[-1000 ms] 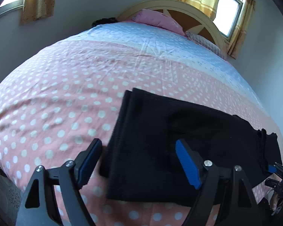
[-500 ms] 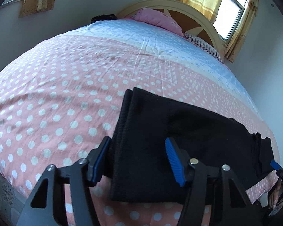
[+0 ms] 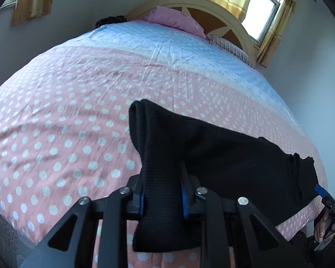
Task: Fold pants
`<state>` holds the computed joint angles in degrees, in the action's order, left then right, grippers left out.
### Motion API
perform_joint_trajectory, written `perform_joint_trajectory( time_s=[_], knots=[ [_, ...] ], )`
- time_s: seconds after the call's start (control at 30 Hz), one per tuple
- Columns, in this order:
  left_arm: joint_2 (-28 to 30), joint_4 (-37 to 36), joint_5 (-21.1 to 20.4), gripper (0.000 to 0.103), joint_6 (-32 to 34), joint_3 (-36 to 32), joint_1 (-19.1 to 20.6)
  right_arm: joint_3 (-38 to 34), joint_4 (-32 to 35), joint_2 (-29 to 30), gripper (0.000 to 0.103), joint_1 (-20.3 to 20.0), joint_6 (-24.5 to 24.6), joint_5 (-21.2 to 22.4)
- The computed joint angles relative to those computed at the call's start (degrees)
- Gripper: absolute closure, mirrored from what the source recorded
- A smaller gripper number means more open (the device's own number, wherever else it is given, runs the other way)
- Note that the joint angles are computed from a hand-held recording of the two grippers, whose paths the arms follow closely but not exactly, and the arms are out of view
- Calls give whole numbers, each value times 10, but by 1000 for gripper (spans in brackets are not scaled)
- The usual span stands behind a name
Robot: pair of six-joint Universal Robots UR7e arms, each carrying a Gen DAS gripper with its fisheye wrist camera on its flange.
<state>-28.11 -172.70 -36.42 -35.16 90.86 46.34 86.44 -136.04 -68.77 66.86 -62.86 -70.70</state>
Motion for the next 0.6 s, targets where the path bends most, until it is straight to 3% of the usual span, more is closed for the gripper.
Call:
perform_joint_trajectory(
  time_s=[0.27,0.4,0.6],
  knots=[
    [14,-89,-57,79,76,-46,-40,-9,-84,-7,40,-1,62,-7],
    [46,-74,-101,79,110,-115,-53,-29,-100,-9,40,-9,90,1],
    [118,5,-171,79,142,-262,-59,-60,-127,-3,40,-25,133,4]
  ],
)
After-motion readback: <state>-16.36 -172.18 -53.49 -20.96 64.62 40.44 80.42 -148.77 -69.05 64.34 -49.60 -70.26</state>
